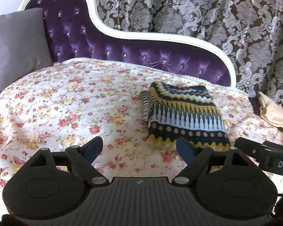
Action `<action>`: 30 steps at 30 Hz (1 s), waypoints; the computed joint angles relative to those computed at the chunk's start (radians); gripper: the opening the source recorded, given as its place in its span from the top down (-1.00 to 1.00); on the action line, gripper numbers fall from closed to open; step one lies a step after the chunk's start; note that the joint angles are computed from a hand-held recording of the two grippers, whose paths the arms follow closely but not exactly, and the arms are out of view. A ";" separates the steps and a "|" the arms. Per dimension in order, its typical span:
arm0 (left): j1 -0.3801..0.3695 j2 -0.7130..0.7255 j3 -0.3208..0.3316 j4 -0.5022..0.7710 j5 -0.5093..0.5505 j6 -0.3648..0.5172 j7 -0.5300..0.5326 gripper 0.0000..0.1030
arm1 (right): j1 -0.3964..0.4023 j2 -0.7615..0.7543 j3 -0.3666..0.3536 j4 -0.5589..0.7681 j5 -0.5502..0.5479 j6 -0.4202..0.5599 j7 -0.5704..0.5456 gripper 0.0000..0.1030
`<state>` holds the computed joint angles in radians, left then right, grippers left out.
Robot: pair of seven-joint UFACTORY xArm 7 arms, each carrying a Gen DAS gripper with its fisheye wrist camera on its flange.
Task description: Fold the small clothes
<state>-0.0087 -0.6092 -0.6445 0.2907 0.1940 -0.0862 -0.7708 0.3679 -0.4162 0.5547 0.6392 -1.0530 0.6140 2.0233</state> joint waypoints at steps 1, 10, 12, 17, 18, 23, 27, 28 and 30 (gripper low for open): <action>-0.008 0.002 0.007 0.000 -0.002 0.011 -0.001 -0.64 | 0.003 0.008 0.005 0.008 0.004 0.011 -0.010 -0.99; -0.063 0.041 0.056 0.007 0.024 0.057 0.023 -0.64 | 0.062 0.076 0.015 0.077 0.021 0.128 -0.049 -0.99; -0.077 0.054 0.072 0.018 0.030 0.070 0.030 -0.64 | 0.079 0.083 0.002 0.084 0.032 0.151 -0.048 -0.99; -0.108 0.065 0.104 0.037 0.044 0.114 0.034 -0.64 | 0.110 0.088 -0.024 0.094 0.072 0.198 -0.062 -0.99; -0.110 0.065 0.106 0.040 0.048 0.121 0.032 -0.64 | 0.114 0.086 -0.031 0.093 0.078 0.197 -0.067 -0.99; -0.159 0.081 0.149 0.075 0.063 0.213 0.034 -0.64 | 0.115 0.069 -0.048 0.072 0.090 0.139 -0.065 -0.99; -0.168 0.078 0.156 0.077 0.090 0.225 0.017 -0.64 | 0.113 0.073 -0.042 0.079 0.112 0.139 -0.087 -0.99; -0.176 0.078 0.163 0.078 0.094 0.227 0.018 -0.64 | 0.111 0.072 -0.042 0.078 0.111 0.133 -0.086 -0.99; -0.186 0.082 0.174 0.079 0.098 0.225 0.018 -0.64 | 0.107 0.068 -0.041 0.076 0.113 0.123 -0.087 -0.99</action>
